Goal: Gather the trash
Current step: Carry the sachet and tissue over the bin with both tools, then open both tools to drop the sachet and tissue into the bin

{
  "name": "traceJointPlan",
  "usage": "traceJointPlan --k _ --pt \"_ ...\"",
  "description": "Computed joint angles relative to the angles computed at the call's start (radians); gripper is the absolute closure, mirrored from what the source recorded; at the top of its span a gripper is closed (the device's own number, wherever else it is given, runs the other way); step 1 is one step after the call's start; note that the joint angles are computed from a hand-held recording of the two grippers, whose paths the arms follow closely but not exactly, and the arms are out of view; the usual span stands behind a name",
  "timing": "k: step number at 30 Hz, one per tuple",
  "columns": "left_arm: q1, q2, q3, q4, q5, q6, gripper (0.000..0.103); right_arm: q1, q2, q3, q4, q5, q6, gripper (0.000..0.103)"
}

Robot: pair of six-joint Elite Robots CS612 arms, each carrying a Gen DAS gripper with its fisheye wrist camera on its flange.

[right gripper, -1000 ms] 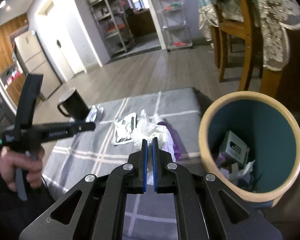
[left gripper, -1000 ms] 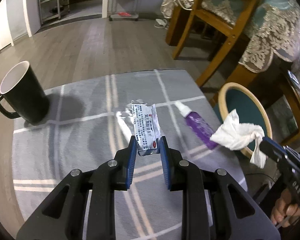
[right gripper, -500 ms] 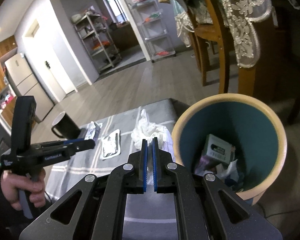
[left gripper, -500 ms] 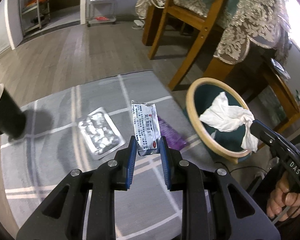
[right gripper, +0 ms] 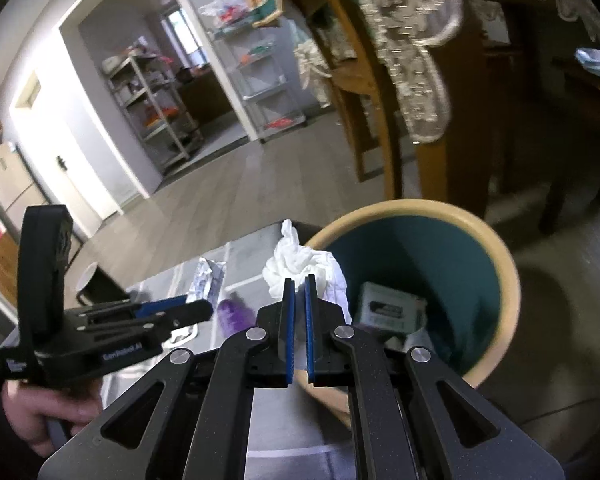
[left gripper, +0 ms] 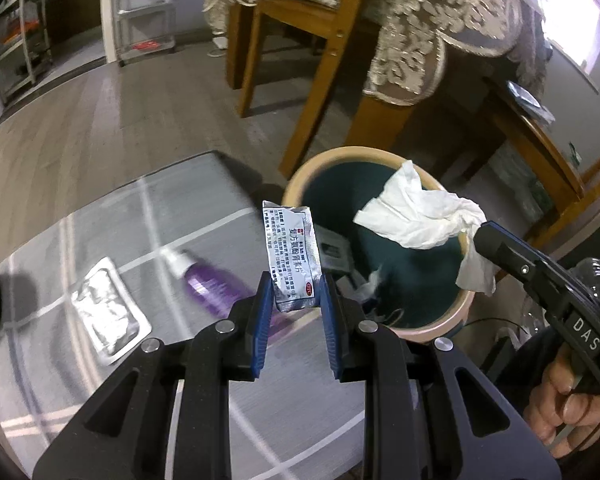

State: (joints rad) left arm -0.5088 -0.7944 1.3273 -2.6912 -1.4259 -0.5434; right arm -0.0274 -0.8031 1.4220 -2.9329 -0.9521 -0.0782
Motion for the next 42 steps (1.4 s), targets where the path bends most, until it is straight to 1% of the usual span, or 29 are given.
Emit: traceJointPlan --k 8,17,19,21,22,24,26,28,31,32,35,39,42 --pt "-0.010 0.078 -0.137 0.077 -0.049 0.038 0.080 -0.015 0.026 -0.030 -0.002 -0.046 0.111 0.097" --pt "-0.010 0.153 -0.253 0.164 -0.092 0.023 0.080 -0.032 0.049 -0.056 0.032 -0.064 0.194 0.097" --pt "-0.007 0.166 -0.271 0.174 -0.117 0.008 0.080 -0.033 0.054 -0.062 0.045 -0.070 0.207 0.097" --pt "-0.005 0.176 -0.282 0.177 -0.131 0.002 0.079 -0.034 0.056 -0.067 0.055 -0.076 0.223 0.092" --pt "-0.006 0.179 -0.286 0.179 -0.134 0.006 0.077 -0.036 0.059 -0.069 0.056 -0.070 0.235 0.090" --pt "-0.008 0.180 -0.285 0.182 -0.128 0.021 0.068 -0.037 0.059 -0.067 0.042 -0.074 0.250 0.078" --pt "-0.008 0.174 -0.272 0.165 -0.127 0.024 0.053 -0.040 0.060 -0.065 0.025 -0.068 0.269 0.074" --pt "-0.009 0.166 -0.256 0.151 -0.113 0.016 0.045 -0.041 0.061 -0.065 0.021 -0.068 0.280 0.071" --pt "-0.008 0.149 -0.223 0.124 -0.097 0.009 0.039 -0.040 0.061 -0.066 0.020 -0.069 0.279 0.067" --pt "-0.008 0.143 -0.214 0.118 -0.090 0.010 0.034 -0.040 0.060 -0.065 0.019 -0.069 0.277 0.065" --pt "-0.010 0.117 -0.171 0.095 -0.050 0.011 0.031 -0.038 0.059 -0.062 0.013 -0.069 0.267 0.059" --pt "-0.008 0.074 -0.095 0.066 -0.001 -0.018 0.029 -0.030 0.056 -0.059 0.019 -0.066 0.229 0.057" --pt "-0.002 0.047 -0.048 0.063 0.032 -0.052 0.028 -0.021 0.054 -0.060 0.025 -0.066 0.201 0.057"
